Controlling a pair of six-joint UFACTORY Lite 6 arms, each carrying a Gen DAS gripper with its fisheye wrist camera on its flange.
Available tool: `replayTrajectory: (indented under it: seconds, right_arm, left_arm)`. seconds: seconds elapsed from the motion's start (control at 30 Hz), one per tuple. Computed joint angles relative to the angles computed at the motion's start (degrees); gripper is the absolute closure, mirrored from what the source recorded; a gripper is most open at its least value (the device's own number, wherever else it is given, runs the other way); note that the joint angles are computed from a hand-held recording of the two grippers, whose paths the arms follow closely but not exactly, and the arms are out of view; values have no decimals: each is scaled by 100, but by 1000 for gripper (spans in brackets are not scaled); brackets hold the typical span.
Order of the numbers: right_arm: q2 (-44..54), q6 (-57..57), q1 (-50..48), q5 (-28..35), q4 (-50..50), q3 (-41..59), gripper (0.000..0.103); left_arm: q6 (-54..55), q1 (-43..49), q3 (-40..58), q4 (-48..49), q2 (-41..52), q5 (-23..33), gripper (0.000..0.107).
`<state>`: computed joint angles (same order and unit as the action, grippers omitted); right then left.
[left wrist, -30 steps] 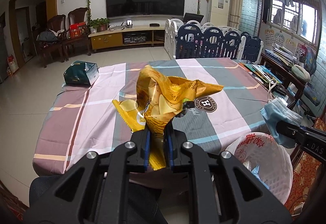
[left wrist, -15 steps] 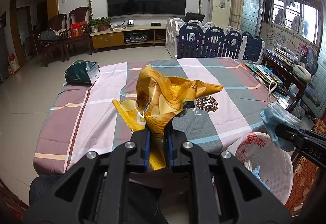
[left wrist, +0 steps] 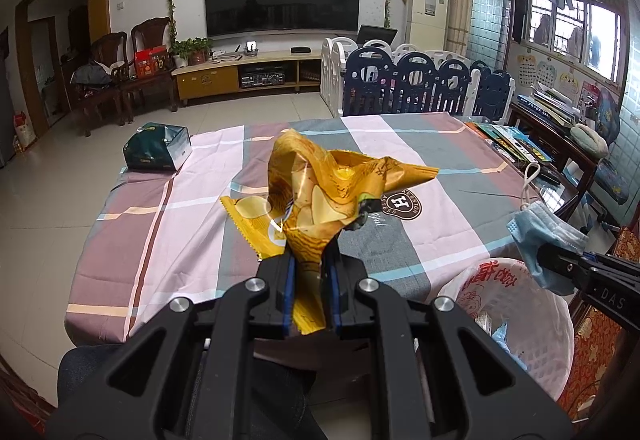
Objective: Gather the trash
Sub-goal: 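Carry the yellow chip bag and blue mask toward the wastebasket with both grippers, then release the blue mask and yellow chip bag into the wastebasket with both grippers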
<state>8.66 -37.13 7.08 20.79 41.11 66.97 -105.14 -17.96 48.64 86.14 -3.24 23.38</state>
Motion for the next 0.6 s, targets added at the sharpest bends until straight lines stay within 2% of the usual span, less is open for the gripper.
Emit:
replayTrajectory:
  seconds: [0.6]
  right_arm:
    - [0, -48, -191, -64, -15, -213, 87]
  left_arm:
    - [147, -191, 63, -84, 66, 123, 92]
